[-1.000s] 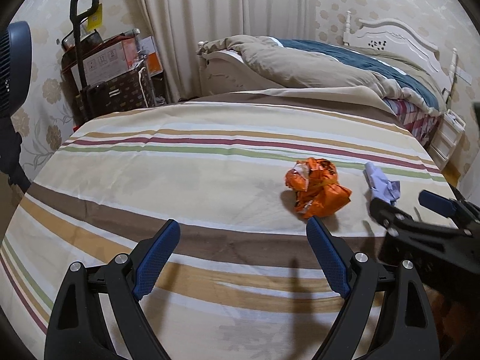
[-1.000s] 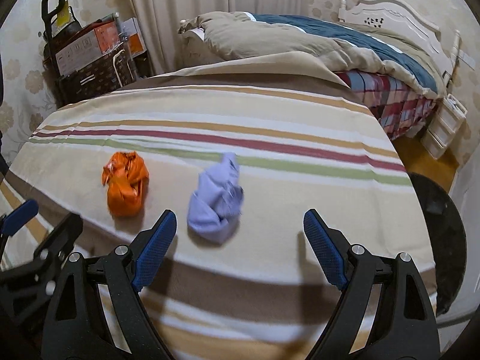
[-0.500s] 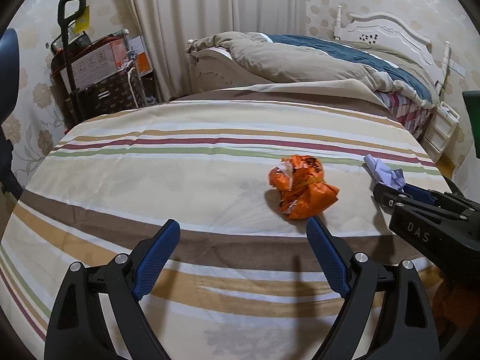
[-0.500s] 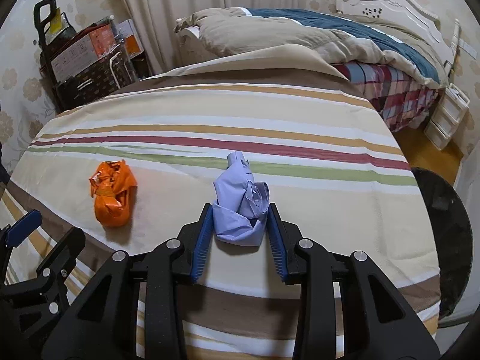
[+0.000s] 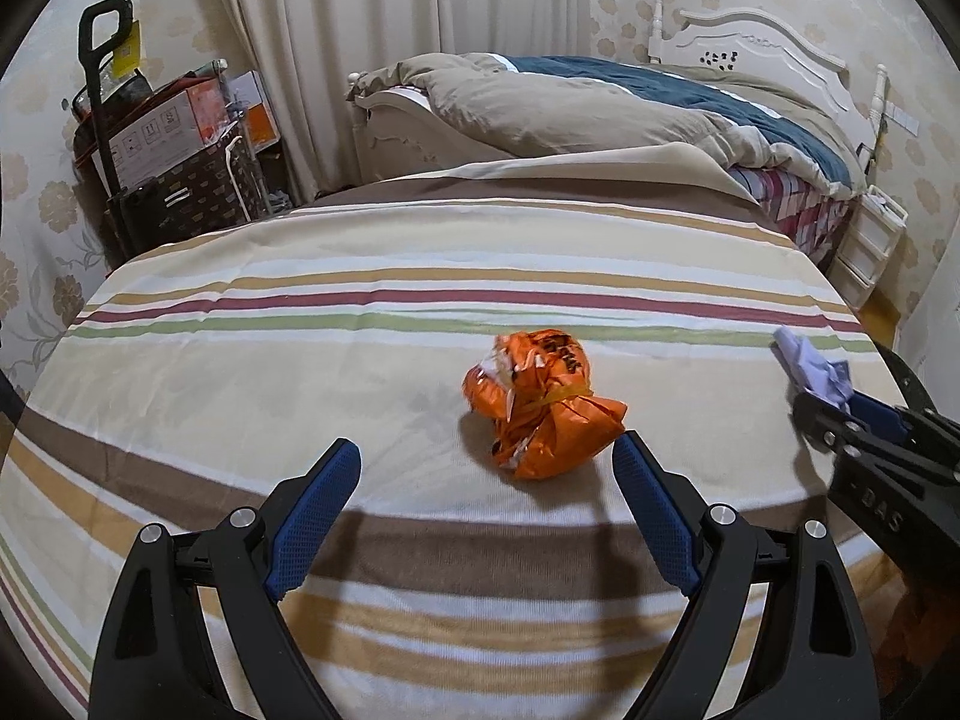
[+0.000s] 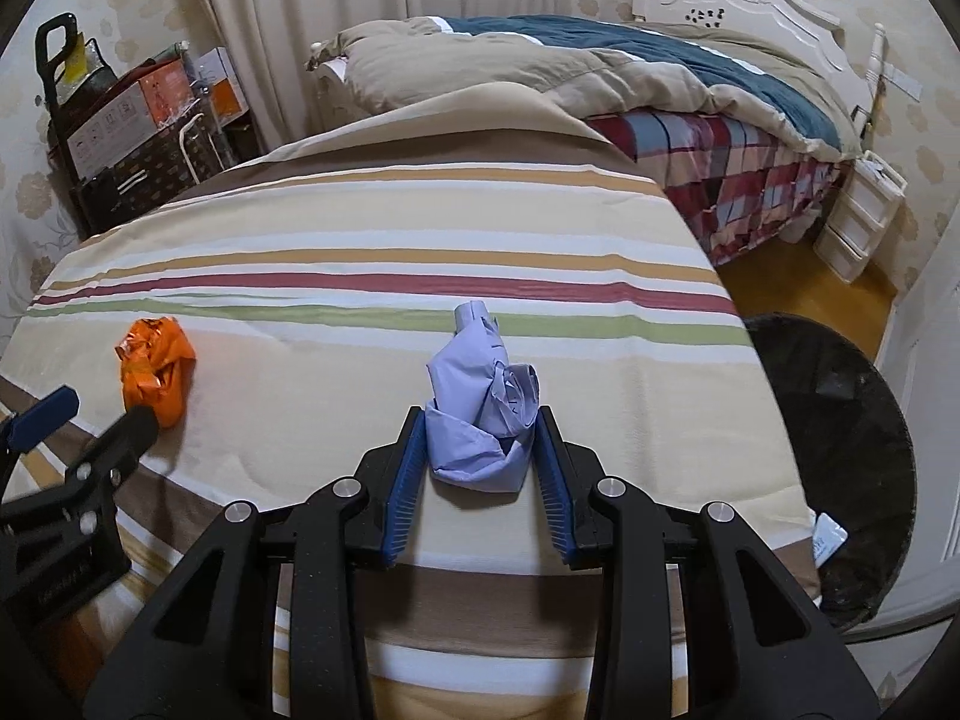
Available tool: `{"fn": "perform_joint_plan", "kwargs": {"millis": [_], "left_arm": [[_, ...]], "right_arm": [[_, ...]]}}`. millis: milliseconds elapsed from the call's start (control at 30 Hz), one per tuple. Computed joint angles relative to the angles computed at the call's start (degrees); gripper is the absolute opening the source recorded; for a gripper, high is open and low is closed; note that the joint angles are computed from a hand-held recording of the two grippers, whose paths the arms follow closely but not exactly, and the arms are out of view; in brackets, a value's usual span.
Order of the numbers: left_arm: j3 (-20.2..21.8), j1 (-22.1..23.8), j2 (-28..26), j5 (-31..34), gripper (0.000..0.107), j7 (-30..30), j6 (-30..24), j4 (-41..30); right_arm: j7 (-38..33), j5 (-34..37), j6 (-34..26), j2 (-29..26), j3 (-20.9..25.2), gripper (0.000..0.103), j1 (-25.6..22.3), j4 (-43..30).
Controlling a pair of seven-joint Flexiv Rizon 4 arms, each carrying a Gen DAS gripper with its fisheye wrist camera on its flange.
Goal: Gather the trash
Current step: 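Grasp the lilac cloth with the right tool while the left tool grasps the orange wrapper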
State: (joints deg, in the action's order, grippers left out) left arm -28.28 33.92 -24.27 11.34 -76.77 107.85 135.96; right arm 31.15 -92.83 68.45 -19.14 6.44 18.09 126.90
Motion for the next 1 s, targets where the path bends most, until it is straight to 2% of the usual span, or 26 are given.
{"fn": "perform_joint_plan", "kwargs": {"millis": [300,533,667,800,1000], "left_arm": [[3.5,-5.1,-0.8,-2.6,0.086,1.2,-1.6,-2.6],[2.9,-5.7,-1.7,-4.6,0.086,2.9,-2.9,-4.2],[0.4,-3.6,-2.3,-4.8,0.085,3.8,-3.6,-4.2],[-1.2,-2.4,-2.7,-5.3,0.066,5.3,-5.0,-4.2],[-4.5,0.6,-3.2,-6.4,0.061,6.9,-5.0,-3.3]], "right_arm": [[1.3,-1.4,0.6,0.2,0.1,0.035,-0.7,0.3],[2.5,-2.8,1.4,0.2,0.2,0.035,-1.4,0.2],[2.0,-2.3,1.1,0.1,0.4,0.035,-1.4,0.2],[1.5,-1.9,0.8,0.2,0.4,0.035,-1.2,0.3],[1.5,-1.8,0.8,0.2,0.3,0.035,-1.1,0.3]]}}
